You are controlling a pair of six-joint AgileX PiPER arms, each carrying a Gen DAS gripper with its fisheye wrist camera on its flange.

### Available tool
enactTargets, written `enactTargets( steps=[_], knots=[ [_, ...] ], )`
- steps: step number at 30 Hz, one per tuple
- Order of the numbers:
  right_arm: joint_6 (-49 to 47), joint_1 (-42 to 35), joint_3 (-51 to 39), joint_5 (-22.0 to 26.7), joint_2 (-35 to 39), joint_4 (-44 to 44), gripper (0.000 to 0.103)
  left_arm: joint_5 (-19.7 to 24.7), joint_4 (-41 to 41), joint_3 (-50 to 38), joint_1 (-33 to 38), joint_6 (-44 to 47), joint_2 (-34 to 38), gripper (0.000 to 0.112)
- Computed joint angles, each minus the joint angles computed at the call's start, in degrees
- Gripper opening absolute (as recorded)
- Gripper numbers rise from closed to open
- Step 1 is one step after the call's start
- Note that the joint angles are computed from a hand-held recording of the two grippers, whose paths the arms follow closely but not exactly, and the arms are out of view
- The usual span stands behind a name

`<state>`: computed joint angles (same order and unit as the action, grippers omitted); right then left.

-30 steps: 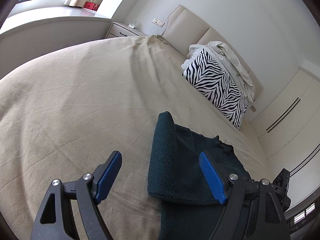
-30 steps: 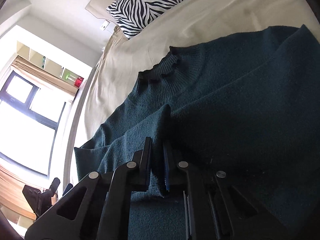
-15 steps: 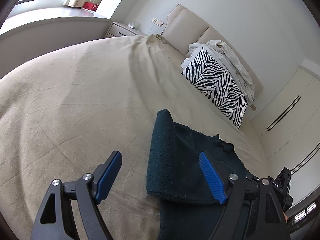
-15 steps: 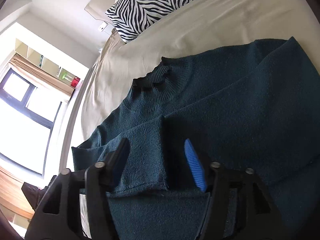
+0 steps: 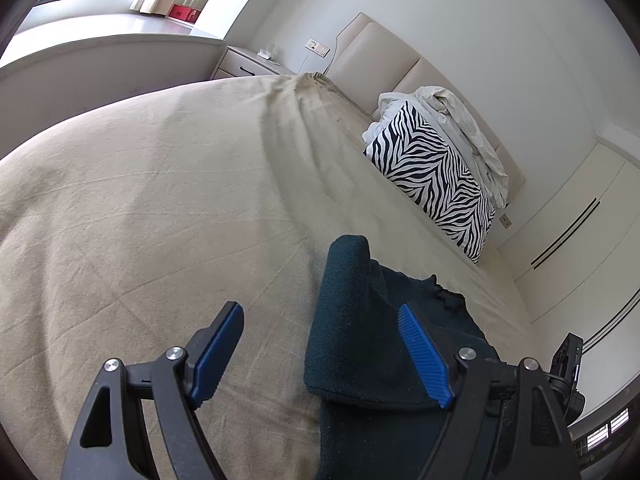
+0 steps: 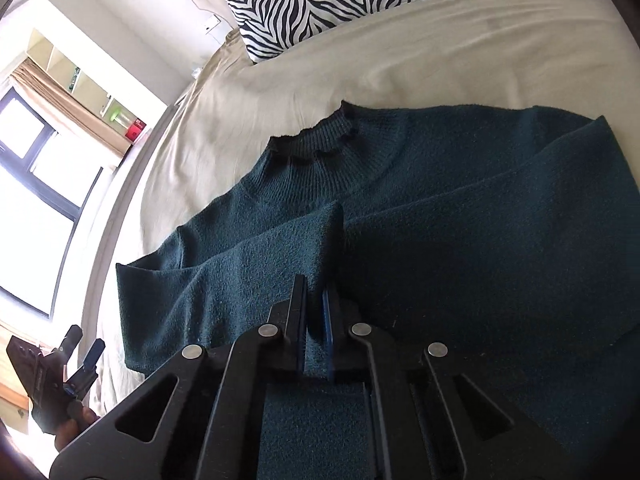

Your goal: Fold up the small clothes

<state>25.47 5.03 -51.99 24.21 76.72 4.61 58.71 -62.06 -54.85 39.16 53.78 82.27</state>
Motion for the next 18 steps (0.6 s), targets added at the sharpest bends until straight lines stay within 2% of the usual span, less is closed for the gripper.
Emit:
enactTargets(
  steps=[3, 10, 13, 16, 18],
  knots=[
    [-7.0, -4.8, 0.0, 1.5, -2.2, 7.4, 0.006, -0.2, -0.1, 0.0, 0.1, 0.0, 0.0, 0.081],
    [-14.6, -13.6, 2.0, 4.2, -3.9, 12.4, 0.006, -1.1, 0.1, 0.5, -1.0, 0.3, -0.6, 0.081],
    [-16.4, -15.1, 3.5, 2.8, -4.0, 13.8, 0.006, -1.3, 0.2, 0.4, -2.1, 0.7, -1.0, 0.081],
    [-16.7, -15.2, 4.4, 1.6, -3.3, 13.7, 0.006, -3.4, 0.9, -0.2, -5.9, 0.1, -1.7, 0.077],
    [-17.4, -15.6, 4.7, 1.1, -2.8, 13.9, 0.006, -4.3, 3.0, -2.4, -10.1, -2.4, -0.6, 0.070]
  ],
)
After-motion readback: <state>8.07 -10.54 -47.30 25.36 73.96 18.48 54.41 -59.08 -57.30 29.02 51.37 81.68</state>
